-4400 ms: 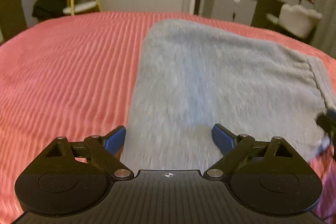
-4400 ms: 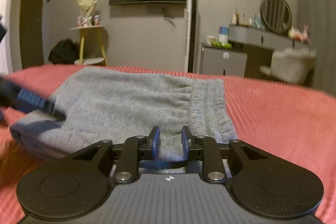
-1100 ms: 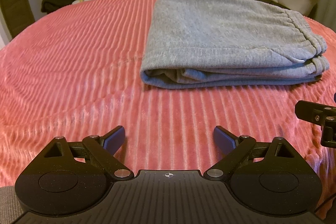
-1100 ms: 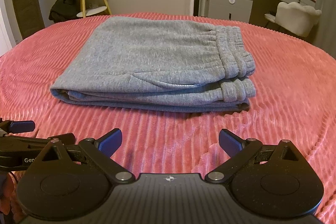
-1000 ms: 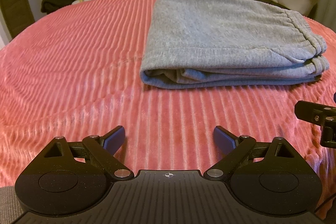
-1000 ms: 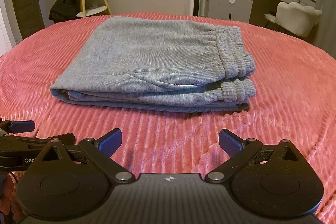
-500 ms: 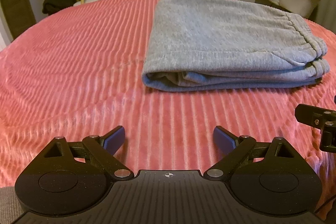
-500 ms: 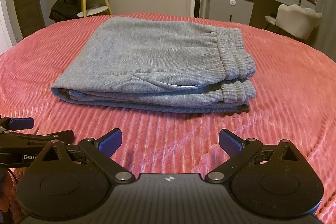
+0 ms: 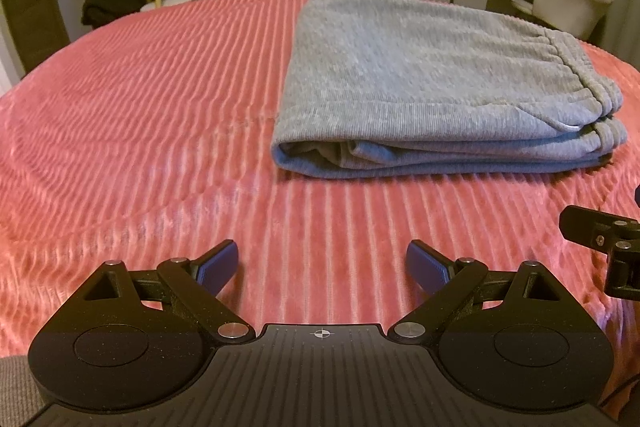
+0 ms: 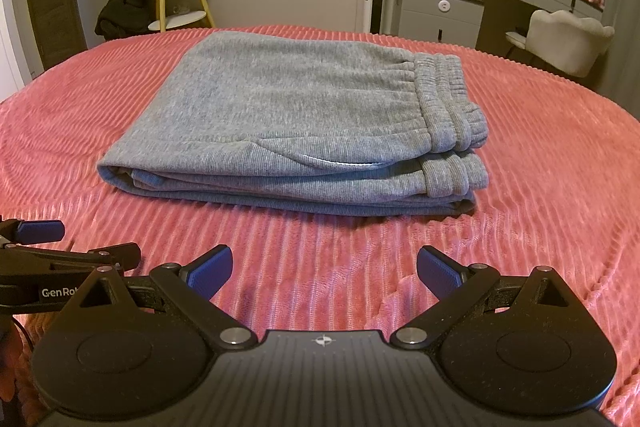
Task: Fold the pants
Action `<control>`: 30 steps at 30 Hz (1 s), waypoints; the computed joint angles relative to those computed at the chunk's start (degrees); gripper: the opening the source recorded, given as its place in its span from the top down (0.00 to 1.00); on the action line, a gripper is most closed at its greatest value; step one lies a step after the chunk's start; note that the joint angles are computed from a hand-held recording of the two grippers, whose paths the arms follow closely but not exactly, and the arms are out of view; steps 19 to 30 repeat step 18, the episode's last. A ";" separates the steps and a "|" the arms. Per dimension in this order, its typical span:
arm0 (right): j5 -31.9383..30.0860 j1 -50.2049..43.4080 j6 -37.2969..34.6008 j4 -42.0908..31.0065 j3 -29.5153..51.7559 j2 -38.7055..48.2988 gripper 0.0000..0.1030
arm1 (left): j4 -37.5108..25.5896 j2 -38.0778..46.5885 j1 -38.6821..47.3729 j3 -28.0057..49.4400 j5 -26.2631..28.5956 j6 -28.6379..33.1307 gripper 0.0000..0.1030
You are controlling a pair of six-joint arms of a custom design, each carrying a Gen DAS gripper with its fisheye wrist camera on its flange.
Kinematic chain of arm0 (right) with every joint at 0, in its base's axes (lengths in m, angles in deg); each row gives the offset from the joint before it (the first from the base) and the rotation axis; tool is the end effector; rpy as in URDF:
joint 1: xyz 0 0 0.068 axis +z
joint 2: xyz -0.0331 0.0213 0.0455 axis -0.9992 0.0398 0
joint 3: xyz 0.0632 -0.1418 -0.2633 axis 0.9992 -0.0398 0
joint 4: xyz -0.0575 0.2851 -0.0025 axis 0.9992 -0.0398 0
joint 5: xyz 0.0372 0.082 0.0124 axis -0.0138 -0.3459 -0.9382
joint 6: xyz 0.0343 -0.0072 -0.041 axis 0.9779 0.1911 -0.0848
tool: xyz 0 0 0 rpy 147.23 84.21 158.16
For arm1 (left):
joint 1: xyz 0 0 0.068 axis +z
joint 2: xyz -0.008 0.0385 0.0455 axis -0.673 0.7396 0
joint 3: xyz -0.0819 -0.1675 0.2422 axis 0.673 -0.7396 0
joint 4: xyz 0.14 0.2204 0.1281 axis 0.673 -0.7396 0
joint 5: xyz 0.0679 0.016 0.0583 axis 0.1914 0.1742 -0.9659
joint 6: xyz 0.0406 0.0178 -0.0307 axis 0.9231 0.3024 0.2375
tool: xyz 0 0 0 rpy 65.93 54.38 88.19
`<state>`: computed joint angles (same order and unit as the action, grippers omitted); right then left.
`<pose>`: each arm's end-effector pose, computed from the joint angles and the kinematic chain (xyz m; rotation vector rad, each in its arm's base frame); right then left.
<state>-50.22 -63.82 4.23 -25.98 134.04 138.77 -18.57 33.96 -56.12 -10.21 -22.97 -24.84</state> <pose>0.2799 0.1072 0.2951 0.2530 2.3366 -0.1231 0.3448 -0.0851 0.2465 0.3404 2.3823 -0.1030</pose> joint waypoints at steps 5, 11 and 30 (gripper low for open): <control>0.00 0.07 -0.10 0.03 -0.05 -0.11 0.04 | 0.79 -0.34 -0.11 -0.42 -0.43 -0.16 0.08; 0.03 0.00 -0.42 0.25 -0.23 -0.25 0.04 | 1.56 -0.68 -0.20 -0.85 -0.36 0.08 0.08; 0.02 -0.01 -0.48 0.32 -0.32 -0.33 0.04 | 1.97 -0.81 -0.06 -1.10 -0.02 0.33 0.08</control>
